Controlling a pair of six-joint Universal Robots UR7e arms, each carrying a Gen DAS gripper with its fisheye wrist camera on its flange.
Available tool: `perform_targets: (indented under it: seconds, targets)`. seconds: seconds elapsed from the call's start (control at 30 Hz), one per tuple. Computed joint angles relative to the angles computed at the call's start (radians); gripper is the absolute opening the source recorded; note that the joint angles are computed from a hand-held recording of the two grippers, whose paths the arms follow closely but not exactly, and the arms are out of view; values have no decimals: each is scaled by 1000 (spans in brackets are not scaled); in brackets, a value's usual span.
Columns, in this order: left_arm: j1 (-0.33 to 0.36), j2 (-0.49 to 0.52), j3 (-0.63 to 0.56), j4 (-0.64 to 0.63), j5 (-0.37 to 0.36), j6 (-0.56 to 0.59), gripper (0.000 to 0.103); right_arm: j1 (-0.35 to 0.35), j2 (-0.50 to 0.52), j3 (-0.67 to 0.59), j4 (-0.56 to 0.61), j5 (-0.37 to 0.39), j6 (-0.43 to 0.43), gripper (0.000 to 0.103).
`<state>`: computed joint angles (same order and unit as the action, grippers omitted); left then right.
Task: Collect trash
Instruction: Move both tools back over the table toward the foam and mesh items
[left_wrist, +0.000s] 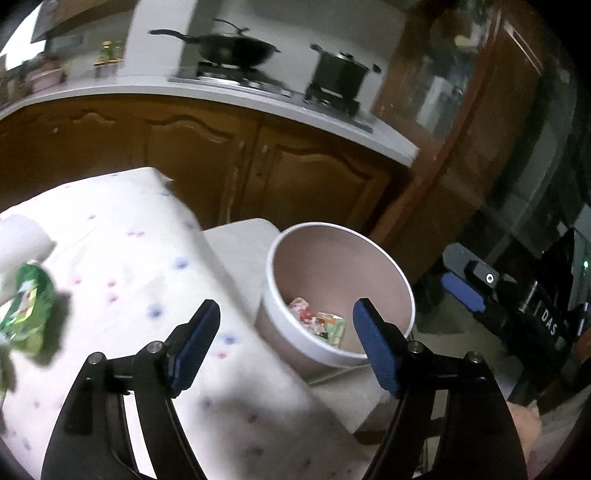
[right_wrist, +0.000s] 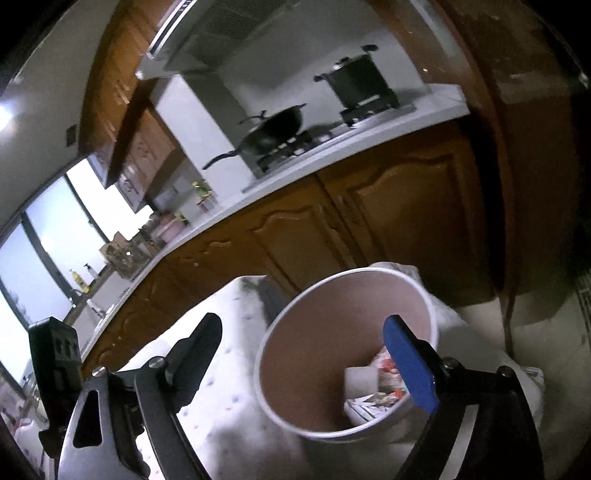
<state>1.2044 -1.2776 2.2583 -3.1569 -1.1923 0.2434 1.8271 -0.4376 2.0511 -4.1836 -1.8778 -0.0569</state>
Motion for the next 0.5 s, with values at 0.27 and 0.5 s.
perform_targets:
  seconds: [0.27, 0.5]
  targets:
    - [52, -119, 53, -6, 17, -19, 78, 57, 46, -41, 45, 6, 6, 92]
    - [115, -217, 89, 1, 50, 8, 78, 102, 91, -99, 146, 26, 11, 92]
